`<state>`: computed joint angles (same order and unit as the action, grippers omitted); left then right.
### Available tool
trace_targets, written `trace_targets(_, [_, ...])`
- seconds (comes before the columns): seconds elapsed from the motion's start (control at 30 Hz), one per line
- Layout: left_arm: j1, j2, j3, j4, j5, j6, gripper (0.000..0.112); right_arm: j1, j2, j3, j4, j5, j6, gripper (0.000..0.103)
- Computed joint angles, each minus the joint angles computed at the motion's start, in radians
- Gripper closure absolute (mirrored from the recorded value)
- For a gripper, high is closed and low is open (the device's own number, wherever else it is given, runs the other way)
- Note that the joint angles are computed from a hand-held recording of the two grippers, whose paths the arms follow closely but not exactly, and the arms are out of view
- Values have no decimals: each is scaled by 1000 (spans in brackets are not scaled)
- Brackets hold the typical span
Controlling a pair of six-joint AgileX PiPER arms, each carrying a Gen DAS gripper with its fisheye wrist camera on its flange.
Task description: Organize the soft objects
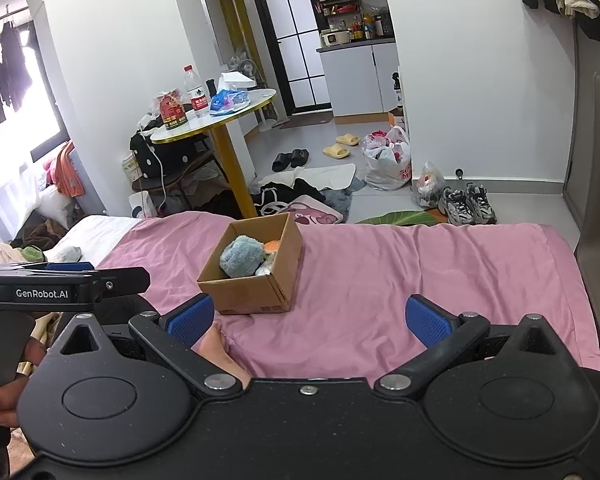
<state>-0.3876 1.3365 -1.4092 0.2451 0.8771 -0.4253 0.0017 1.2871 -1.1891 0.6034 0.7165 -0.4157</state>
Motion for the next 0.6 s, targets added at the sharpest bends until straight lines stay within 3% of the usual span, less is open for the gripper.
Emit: trace_targets(0.6, [11,-16,13,-9,2,10,10,-12,6,-13,-1,22,-8,0])
